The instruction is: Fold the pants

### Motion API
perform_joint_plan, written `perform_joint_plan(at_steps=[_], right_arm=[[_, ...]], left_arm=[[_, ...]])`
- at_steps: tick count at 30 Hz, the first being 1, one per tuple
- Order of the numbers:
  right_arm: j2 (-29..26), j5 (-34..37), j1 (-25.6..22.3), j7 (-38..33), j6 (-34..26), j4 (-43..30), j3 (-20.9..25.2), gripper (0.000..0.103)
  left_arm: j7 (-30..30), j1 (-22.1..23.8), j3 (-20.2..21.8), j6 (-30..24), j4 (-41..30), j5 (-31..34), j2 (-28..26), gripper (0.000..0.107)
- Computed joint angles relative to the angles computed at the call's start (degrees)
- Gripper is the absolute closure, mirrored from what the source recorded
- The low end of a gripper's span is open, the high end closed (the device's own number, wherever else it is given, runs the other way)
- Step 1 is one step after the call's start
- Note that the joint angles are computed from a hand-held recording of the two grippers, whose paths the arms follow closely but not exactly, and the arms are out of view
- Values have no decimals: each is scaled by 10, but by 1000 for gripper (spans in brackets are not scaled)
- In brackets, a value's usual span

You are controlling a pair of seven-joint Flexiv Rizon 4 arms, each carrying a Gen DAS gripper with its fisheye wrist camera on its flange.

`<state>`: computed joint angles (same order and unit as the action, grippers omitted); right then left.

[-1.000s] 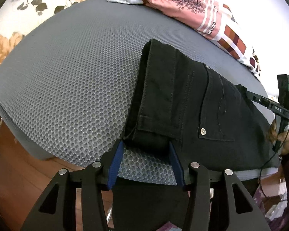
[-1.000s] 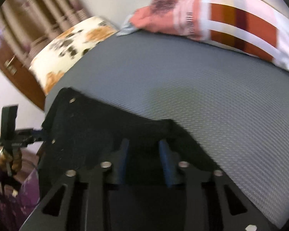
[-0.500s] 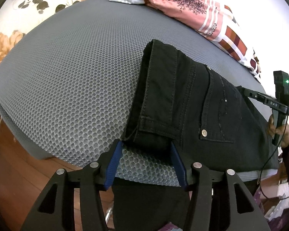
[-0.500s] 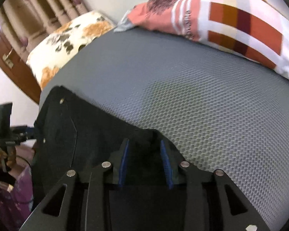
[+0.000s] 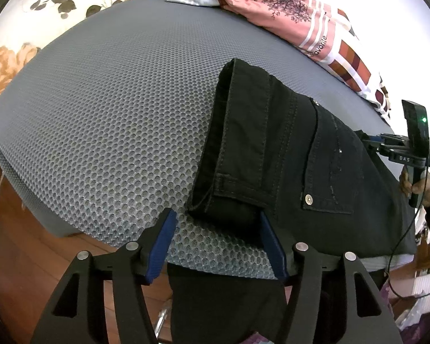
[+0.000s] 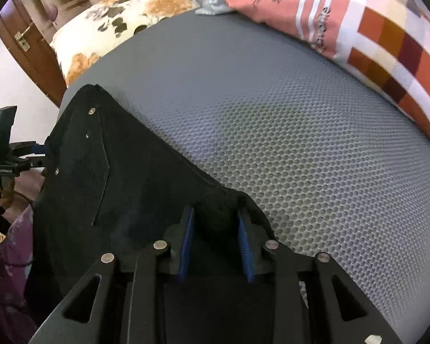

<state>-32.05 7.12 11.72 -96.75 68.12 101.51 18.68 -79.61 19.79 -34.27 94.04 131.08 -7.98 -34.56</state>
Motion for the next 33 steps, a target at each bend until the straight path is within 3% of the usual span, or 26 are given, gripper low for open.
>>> perform_joint_plan(at_steps=[5,9,12,18,20,23,26,28,31,33], right_arm=[[8,13,2,27,19,8,-1,91],[-11,123,-70,13,43,-22,70,94],[-35,152,-67,38,65,-31,65,95],[-77,214,-124,19,125,-49,134,96],[-75,209,-118,26,146,-39,130,96],[-51,136,-38,88,194,3,46,94],[-49,122,-26,106,192,4,28,94],[-55,113,-35,120,195,-1,37,94],[-74,115,-88,121,207,-8,95,93],[-81,101,-107,146,226,-2,112,83]], left_arm=[[2,-7,7,2,0,3,3,46],[3,-5,6,3,-2,3,0,45],[3,1,0,4,-2,4,-4,42],[1,5,1,8,-1,8,-7,37],[0,0,7,9,-1,10,-6,36],[-2,-12,19,7,-5,9,-2,34],[-4,-24,30,5,-7,6,5,34],[-5,-53,59,10,-8,7,17,33],[-5,-99,105,22,-11,11,31,33],[-4,-133,140,25,-15,13,39,33]])
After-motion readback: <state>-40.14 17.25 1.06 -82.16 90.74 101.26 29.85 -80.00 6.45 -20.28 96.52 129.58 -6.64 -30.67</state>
